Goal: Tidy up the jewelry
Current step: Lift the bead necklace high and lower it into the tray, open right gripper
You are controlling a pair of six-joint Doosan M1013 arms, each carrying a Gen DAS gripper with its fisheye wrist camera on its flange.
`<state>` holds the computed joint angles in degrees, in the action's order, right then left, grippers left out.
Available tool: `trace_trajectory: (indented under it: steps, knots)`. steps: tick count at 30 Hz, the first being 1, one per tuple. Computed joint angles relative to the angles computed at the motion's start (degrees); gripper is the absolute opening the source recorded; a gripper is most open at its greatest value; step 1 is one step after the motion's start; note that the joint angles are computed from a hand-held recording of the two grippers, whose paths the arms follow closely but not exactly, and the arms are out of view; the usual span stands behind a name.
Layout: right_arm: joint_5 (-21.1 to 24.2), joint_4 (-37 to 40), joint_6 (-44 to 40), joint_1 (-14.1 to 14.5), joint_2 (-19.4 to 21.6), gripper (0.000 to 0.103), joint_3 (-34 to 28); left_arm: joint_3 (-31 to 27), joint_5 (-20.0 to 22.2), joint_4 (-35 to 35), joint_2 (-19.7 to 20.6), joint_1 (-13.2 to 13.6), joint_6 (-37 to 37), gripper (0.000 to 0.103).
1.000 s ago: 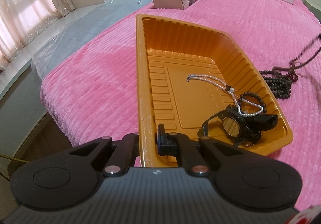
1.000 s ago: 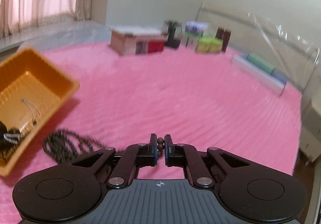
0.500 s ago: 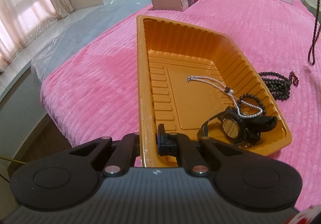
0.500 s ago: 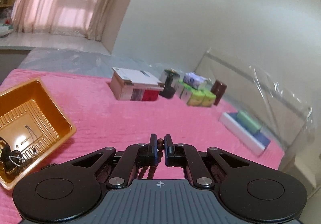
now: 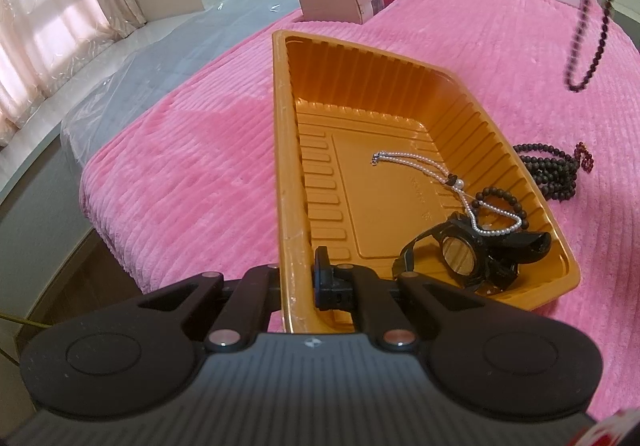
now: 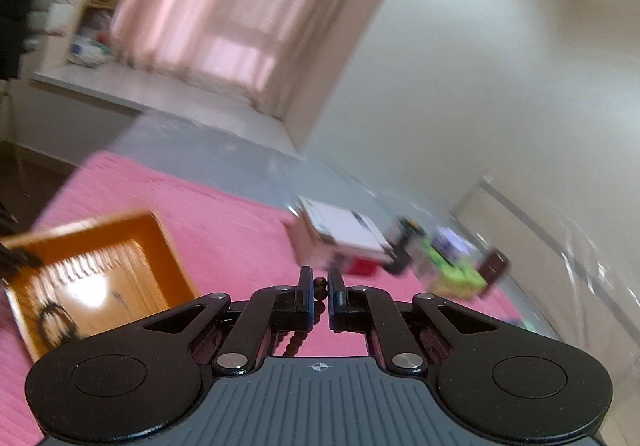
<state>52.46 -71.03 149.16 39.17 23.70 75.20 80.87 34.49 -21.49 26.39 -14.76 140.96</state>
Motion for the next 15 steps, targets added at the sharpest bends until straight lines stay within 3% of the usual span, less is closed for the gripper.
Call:
trace_trajectory:
  steps: [8,15]
  knots:
    - [-8.96,6.33,-11.57,-0.78,4.94,0.007,-7.07,-0.11,0.13,-0.13,0.08,0.0,-0.15,0.003]
    - [-11.85,17.55,-24.65,-1.51,10.27,0.007,-13.66,-0.02,0.13,-0.57,0.01,0.05,-0.02,0.003]
